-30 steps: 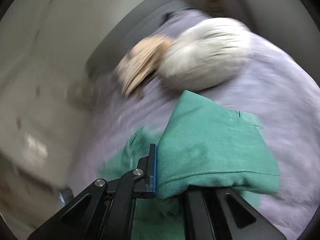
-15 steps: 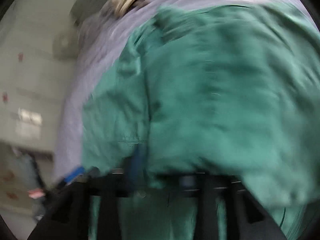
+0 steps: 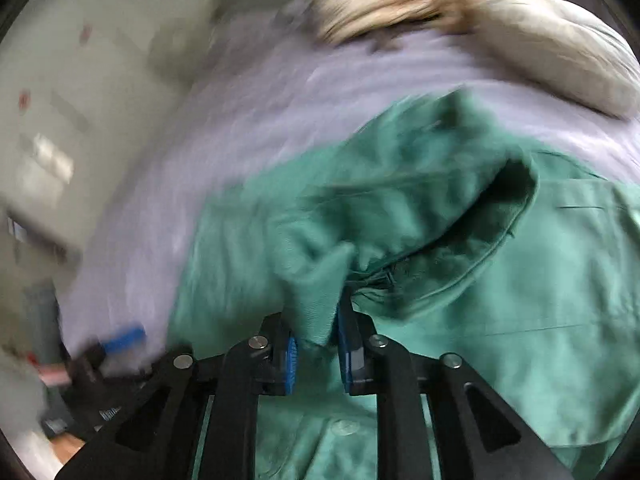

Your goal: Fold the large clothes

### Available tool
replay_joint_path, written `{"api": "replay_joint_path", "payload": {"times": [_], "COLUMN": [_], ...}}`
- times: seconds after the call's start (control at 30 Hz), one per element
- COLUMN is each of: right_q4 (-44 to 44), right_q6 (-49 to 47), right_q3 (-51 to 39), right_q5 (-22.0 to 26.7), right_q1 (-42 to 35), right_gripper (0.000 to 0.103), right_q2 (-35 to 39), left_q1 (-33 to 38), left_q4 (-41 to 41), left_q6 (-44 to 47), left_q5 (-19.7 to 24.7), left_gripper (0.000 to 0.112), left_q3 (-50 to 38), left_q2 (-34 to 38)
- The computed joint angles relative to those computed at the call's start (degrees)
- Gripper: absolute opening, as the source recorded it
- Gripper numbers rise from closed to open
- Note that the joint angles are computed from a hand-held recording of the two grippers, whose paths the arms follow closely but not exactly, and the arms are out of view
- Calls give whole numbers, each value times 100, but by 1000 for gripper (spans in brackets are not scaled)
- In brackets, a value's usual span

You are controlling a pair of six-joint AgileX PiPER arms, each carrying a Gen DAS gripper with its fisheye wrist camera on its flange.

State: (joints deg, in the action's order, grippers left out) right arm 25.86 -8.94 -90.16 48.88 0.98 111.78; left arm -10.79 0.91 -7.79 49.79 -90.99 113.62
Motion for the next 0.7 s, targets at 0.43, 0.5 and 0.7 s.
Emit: {"api": "replay_joint_path", "payload": {"times": [0.43,0.5,0.7], "right_q4": [1879,2355,4244], "right_q6": [-1294,-1593,-2485], "right_q3": [2954,3358,3847], "right_q5": [527,627,777], "right_q1": [-2429,-3334,-4873], "right_gripper": [56,58,62], "right_q2": [-1538,-1671,-1251], "left_q1": [-381,-516,-865], "left_q4": [-1285,-1418,-1357], "left_q6": [845,886,553], "left_q5": [574,869,1443], "left_gripper": [103,103,94], "left_q3": [-1053,-1588,-2813], "left_q2": [728,1175,1975]}}
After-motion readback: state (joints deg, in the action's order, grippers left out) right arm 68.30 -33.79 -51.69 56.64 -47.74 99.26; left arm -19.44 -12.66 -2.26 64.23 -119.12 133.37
